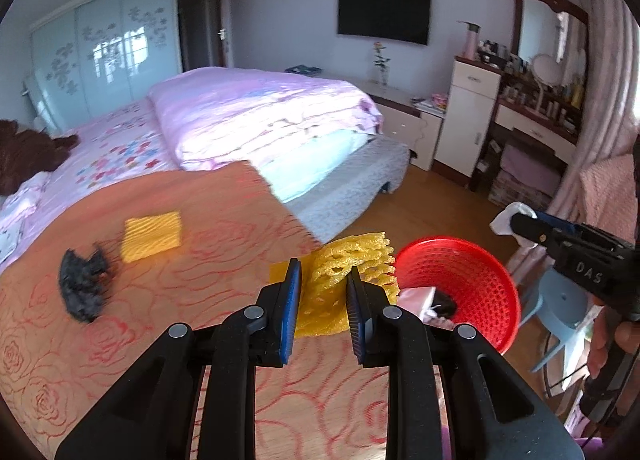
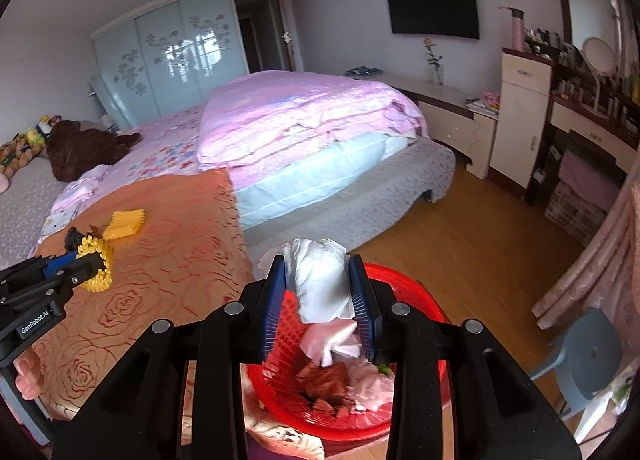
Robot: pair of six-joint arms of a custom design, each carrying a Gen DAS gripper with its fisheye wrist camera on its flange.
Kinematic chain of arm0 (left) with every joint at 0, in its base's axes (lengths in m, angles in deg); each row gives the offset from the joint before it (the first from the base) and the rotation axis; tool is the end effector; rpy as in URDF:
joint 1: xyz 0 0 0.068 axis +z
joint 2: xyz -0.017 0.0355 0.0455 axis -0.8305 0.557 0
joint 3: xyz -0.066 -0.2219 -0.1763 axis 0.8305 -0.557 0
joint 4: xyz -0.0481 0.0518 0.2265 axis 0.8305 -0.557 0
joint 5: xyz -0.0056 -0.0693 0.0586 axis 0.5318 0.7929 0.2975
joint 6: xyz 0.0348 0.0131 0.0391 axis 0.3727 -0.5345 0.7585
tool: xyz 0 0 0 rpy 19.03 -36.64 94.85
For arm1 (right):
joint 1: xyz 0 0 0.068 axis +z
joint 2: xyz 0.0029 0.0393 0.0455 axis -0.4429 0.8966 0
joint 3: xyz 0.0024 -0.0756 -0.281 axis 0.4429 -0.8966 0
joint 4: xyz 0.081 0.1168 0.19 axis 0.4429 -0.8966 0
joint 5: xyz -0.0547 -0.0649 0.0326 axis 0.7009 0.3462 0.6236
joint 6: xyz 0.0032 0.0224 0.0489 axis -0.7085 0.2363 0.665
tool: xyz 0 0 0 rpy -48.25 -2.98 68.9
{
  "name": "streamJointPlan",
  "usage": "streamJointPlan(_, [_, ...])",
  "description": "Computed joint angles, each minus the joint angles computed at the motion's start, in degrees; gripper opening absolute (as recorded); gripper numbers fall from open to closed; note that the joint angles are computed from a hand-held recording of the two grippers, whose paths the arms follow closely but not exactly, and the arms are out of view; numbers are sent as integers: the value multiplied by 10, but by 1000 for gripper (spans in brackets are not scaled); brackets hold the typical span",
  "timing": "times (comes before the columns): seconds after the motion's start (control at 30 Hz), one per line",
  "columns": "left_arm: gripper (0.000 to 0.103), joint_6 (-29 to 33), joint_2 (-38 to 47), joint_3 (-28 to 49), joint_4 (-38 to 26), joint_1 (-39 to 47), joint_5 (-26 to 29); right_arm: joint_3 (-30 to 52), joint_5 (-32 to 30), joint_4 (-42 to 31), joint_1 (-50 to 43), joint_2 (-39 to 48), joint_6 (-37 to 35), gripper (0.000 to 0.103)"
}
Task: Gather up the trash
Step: 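Carry the yellow foam net and white cloth over the red wastebasket, then open both tools over the red wastebasket to drop net and cloth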
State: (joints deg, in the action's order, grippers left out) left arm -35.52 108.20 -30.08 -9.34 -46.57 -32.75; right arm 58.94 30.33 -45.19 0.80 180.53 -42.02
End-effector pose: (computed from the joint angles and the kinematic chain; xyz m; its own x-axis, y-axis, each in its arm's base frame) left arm 0.1422 0.0211 0.1278 -0.6433 -0.0445 -0.7643 -0.0645 0.9979 -0.0038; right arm 0.2104 0.1085 0.1210 -0.6280 -0.1145 -0.7697 -0.3627 0.9182 0.1593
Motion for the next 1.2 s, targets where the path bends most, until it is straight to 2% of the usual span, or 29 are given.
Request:
streamJointPlan(0.13, [21,-39,43,4,34,-87,-46,-11,-14,18,-27,17,-3,32])
streamJointPlan(0.53, [21,-104,220,34,145,-221,-114,-8,-45,38,-86,72,-7,32])
streamJointPlan(0.83, [21,-120,329,72,182,-247,-85,20,-70,34,-114,130,-10,33])
streamJointPlan(0.93, [26,-118,344,74,190,-255,-81,24,-77,32,-119,140,-9,33])
streamJointPlan(1.0, [35,-119,351,76,193,-262,-84,26,-75,31,-118,145,-9,35])
streamJointPlan(1.07, [43,-119,356,73,199,-265,-85,28,-72,33,-116,153,-5,43])
streamJointPlan(1.2, [58,-121,356,66,210,-265,-89,25,-64,40,-115,154,0,50])
